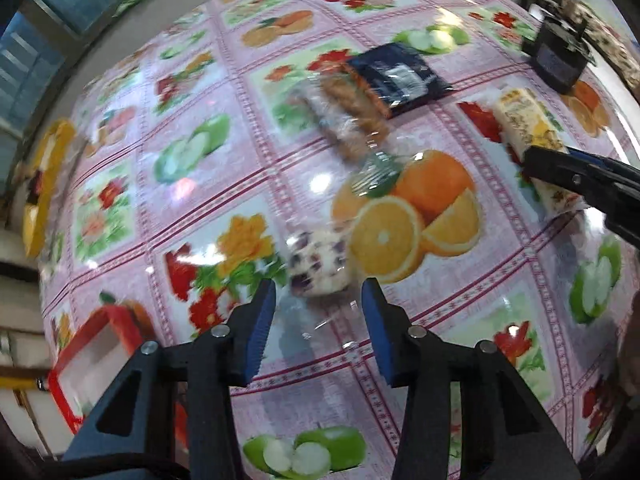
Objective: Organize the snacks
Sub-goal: 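Grasp the yellow cake pack with the right gripper while the left grasps a clear-wrapped cake, then carry both snacks over the tray and open both grippers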
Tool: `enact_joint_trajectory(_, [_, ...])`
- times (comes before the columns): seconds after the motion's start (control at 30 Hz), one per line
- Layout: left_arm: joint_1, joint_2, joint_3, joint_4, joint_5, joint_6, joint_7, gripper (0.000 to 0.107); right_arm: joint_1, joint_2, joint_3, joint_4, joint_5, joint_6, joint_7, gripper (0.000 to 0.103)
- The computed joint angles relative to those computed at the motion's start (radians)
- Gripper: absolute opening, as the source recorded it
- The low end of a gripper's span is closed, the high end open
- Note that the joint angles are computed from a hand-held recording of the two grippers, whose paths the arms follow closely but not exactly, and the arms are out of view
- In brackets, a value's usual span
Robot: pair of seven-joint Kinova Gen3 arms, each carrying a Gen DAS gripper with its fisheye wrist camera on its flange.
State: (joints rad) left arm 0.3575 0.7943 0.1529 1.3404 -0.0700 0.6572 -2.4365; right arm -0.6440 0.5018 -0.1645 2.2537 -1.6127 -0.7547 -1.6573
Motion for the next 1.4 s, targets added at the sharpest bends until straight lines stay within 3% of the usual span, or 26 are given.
enact_joint_trajectory(0.07, [-0.008,-0.014,-0.014,0.042,0.037,-0.054,-0.005,0.036,-0.001,0.002,-0.001,-0.007,-0.012,-0.002,0.021,0.029])
enact_joint_trajectory(0.2, [-0.008,-0.054,-0.082,0.073,0.198,-0.025,-0.085,0.032,0.001,0.007,-0.006,-0.016,-0.023,-0.012,0.047,0.029])
enact_joint_trajectory(0.37, [-0.230,-0.231,0.045,0.274,0.401,-0.044,-0.256,0.032,-0.012,0.006,0.005,0.018,0.093,-0.007,-0.064,0.029])
enact_joint_trajectory(0.47, [-0.369,-0.314,0.102,0.385,0.523,-0.015,-0.369,0.031,-0.050,0.007,0.019,0.020,0.099,-0.043,-0.071,0.029])
enact_joint_trajectory(0.57, [-0.508,-0.323,0.156,0.435,0.612,0.053,-0.448,0.031,-0.074,0.013,0.006,-0.003,0.038,-0.107,-0.003,0.029])
enact_joint_trajectory(0.67, [-0.636,-0.319,0.219,0.460,0.606,0.071,-0.435,0.031,-0.100,0.007,0.001,0.001,0.067,-0.139,-0.024,0.029])
enact_joint_trajectory(0.77, [-0.718,-0.327,0.196,0.452,0.668,0.093,-0.488,0.031,-0.137,-0.010,-0.022,-0.035,0.066,-0.174,0.003,0.029])
enact_joint_trajectory(0.9, [-0.709,-0.291,0.108,0.372,0.709,0.110,-0.459,0.031,-0.184,-0.007,-0.054,-0.137,0.109,-0.200,0.094,0.029])
enact_joint_trajectory(0.97, [-0.710,-0.267,0.074,0.335,0.724,0.134,-0.450,0.031,-0.149,0.002,-0.102,-0.179,0.165,-0.179,0.125,0.028])
enact_joint_trajectory(1.1, [-0.720,-0.231,0.035,0.287,0.730,0.158,-0.440,0.032,-0.073,0.048,-0.142,-0.323,0.238,-0.029,0.284,0.028])
enact_joint_trajectory(1.27, [-0.726,-0.180,0.012,0.226,0.711,0.181,-0.385,0.032,-0.102,0.123,-0.006,-0.489,0.124,0.170,0.487,0.028])
enact_joint_trajectory(1.4, [-0.732,-0.149,0.011,0.192,0.686,0.177,-0.357,0.032,-0.001,0.164,-0.084,-0.559,0.030,0.201,0.626,0.028])
